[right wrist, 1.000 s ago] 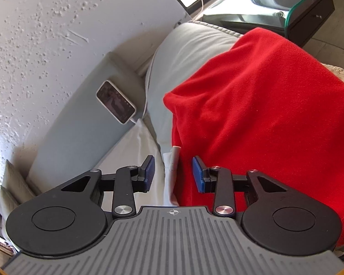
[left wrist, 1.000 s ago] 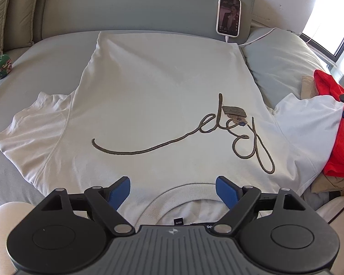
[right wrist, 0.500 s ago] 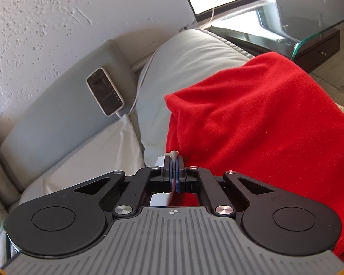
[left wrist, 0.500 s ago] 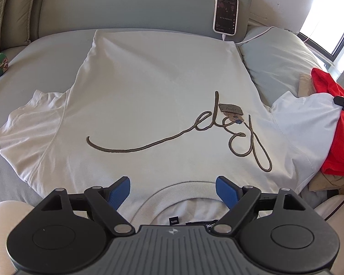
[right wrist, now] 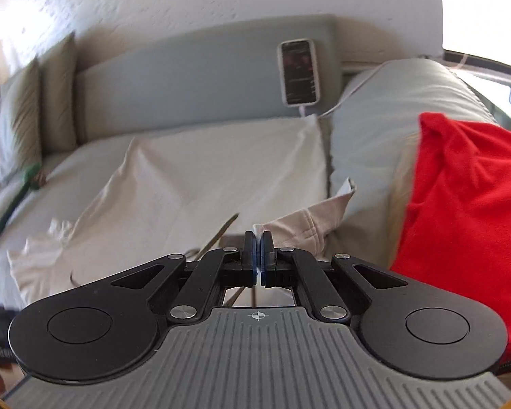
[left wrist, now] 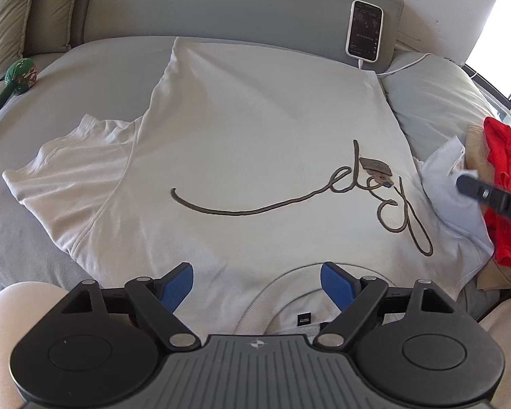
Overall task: Fold clothes
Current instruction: 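Fold the gripped shirt side and sleeve over the shirt body with the right gripper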
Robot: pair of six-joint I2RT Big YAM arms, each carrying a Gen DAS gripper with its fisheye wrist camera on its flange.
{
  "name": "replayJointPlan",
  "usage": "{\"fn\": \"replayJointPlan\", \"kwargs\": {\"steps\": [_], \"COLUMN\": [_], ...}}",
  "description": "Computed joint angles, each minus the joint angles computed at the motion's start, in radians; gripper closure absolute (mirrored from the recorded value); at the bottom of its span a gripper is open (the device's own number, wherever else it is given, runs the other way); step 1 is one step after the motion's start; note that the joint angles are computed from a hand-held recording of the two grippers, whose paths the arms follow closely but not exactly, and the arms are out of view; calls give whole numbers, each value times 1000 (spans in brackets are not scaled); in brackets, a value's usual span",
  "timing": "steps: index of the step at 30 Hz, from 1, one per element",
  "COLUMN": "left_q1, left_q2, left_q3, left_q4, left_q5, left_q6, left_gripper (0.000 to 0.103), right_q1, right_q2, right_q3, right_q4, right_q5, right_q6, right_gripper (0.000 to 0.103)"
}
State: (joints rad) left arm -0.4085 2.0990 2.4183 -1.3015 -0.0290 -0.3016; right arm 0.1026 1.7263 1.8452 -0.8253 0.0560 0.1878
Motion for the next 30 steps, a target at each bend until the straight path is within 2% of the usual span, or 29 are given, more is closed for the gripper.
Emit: {"fn": "replayJointPlan", "kwargs": {"steps": [3,5,7,8,10,12,15,16,20,21,22,24,26,29,30], "left_q1": [6,8,9,9,10,9,3,0,-15,-16,-17,-12,-6,1,1], "left_q2": [-9,-11,-15,-16,-17,-14,-2,3,4,0,-4,-16,-22,-15,-17], "left_q3": [-17,-22,-29,-30,-31,-26,-7,1,5,-1,-8,-26,-37,-26,-29], "left_q4": [5,2,5,5,6,3,-5,-11,-12,-9,-6,2,3,-12,-9], "left_q5": [-7,-10,-9,-10,-11,-11,-4,0,5,0,-4,-15,-25,-31,-26], "left_q6": [-7,-10,-10,-11,-13,-20,-25,-23,6,8,10,6,0,-15,-16], "left_gripper": [20,20,20,20,20,20,20,20,20,20,20,20,20,20,20], "right_q1": [52,74,80,77,58,37,-2,-13,-46,-48,-43,-26,-25,-4,-2], "right_q2": [6,16,24,21,-14,-47,-40,-20,49,76,102,150,119,130,120], "right_q3": [-18,-17,-2,1,-28,-52,-17,9,61,82,102,126,64,114,112], "right_q4": [-47,-84,-125,-139,-114,-70,-105,-132,-169,-206,-255,-364,-337,-408,-395], "right_q5": [5,17,18,8,-31,-3,90,93,-2,5,58,227,259,315,299], "right_q6": [-128,-174,-163,-145,-85,-15,97,113,210,243,260,275,272,267,267], "right_gripper": [101,99,94,82,71,72,75,80,80,81,86,102,103,102,99]}}
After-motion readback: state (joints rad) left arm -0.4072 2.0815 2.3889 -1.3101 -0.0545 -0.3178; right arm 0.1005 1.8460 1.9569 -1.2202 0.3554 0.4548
